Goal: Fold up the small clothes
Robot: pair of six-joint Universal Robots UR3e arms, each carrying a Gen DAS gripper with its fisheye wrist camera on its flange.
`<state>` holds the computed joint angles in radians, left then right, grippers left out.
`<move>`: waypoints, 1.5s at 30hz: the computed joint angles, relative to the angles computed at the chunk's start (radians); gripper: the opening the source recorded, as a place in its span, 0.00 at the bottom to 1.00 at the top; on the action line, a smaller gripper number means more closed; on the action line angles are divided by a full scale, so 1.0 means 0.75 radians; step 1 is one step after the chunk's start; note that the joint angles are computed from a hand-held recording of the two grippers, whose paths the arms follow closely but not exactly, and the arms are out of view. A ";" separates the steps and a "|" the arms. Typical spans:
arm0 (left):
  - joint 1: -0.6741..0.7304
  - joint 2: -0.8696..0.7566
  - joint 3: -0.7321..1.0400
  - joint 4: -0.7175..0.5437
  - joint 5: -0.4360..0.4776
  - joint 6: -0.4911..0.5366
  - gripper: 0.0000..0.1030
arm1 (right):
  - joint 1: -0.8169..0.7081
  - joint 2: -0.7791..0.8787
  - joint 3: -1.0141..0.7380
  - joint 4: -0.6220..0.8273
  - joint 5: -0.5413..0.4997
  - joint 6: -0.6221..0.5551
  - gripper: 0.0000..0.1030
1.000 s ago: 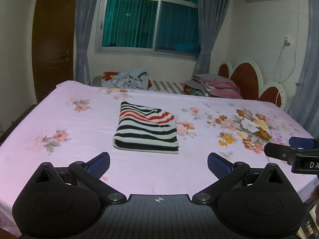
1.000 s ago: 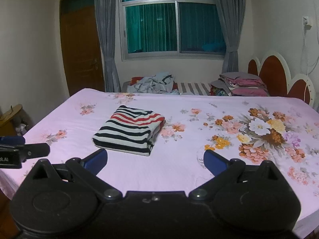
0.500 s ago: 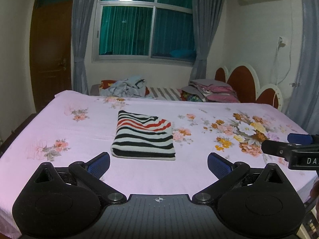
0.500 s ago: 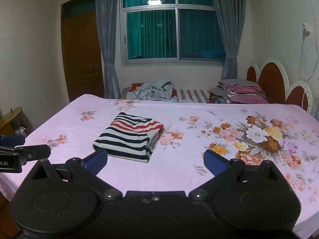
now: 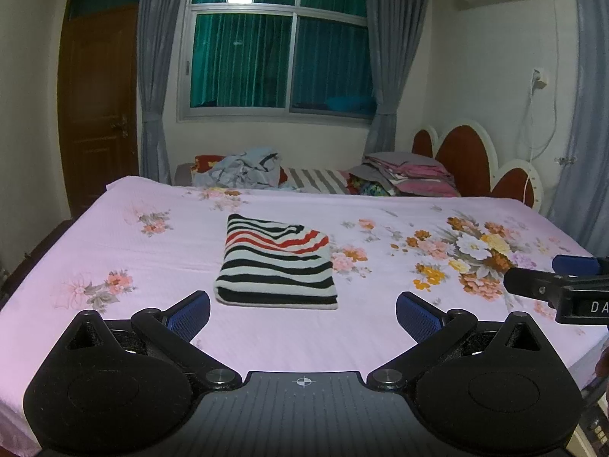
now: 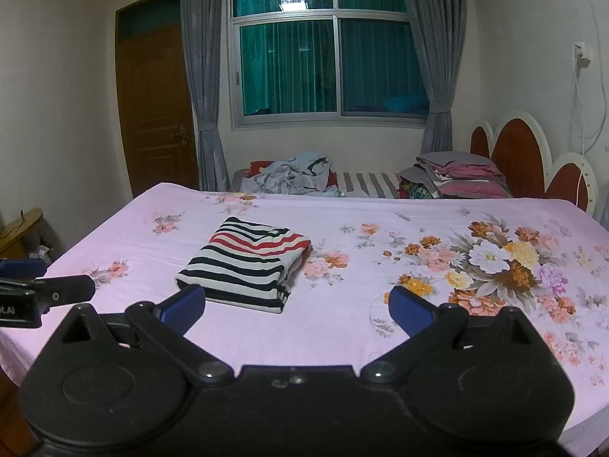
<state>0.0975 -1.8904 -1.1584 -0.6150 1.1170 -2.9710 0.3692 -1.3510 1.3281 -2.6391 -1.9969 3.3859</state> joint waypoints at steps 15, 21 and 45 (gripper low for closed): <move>0.000 -0.015 0.027 -0.015 0.002 0.001 1.00 | 0.016 0.043 -0.056 0.027 -0.013 0.015 1.00; 0.006 -0.047 0.067 -0.022 0.001 -0.002 1.00 | 0.017 0.061 -0.078 0.029 -0.008 0.013 1.00; 0.031 -0.038 0.020 0.009 -0.021 0.000 1.00 | 0.005 0.061 -0.071 0.017 0.012 -0.010 1.00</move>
